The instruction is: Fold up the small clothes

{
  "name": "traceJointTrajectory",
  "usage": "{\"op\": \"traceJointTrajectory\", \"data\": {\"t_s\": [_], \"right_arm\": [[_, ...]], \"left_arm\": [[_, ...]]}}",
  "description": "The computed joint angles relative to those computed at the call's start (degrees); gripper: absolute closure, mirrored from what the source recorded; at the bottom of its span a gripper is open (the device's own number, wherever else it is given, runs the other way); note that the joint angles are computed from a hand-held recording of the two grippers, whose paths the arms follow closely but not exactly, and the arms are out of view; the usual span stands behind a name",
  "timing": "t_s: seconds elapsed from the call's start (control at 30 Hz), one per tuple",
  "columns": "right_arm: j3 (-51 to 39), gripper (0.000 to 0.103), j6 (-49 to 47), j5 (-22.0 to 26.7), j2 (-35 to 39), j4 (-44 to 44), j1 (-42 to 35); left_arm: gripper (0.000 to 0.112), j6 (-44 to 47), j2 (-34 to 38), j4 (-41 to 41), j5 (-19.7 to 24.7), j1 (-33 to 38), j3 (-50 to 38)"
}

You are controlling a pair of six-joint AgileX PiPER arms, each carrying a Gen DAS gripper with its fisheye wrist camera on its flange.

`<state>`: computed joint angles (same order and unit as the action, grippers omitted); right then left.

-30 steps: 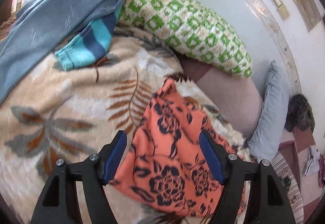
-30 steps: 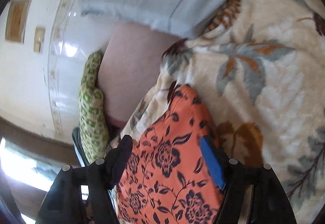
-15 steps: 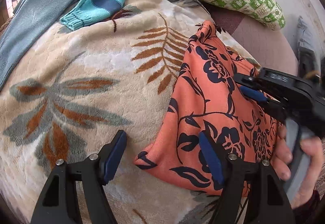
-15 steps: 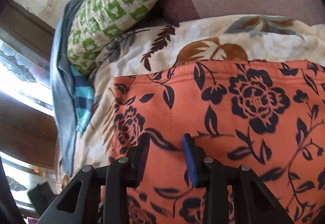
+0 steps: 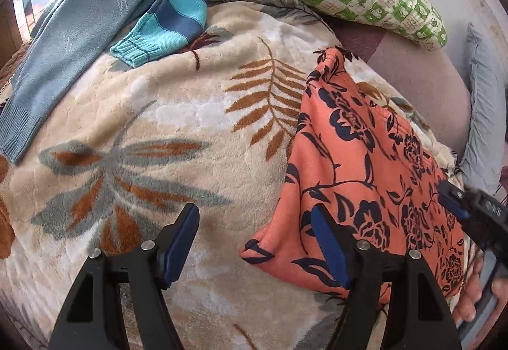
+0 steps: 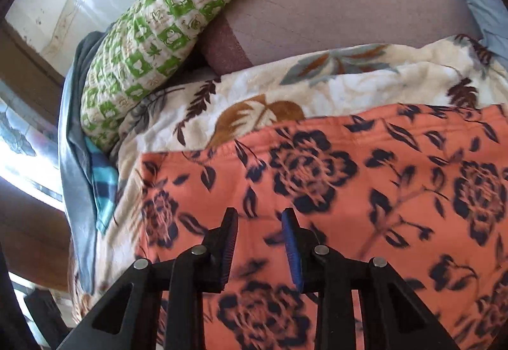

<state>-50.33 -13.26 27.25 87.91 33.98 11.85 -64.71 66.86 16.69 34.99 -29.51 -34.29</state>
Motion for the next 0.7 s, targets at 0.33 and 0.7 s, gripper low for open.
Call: {"op": "traceJointTrajectory", "data": {"t_s": [0.33, 0.7], "right_arm": [[25.51, 0.070, -24.06, 1.84, -17.95, 5.44, -24.71], [21.01, 0.047, -32.16, 6.31, -11.72, 13.61, -39.33]], "left_arm": [[0.038, -7.99, -0.38, 5.39, 5.16, -4.01, -0.25], [0.038, -13.04, -3.78, 8.08, 15.63, -7.09, -1.81]]}}
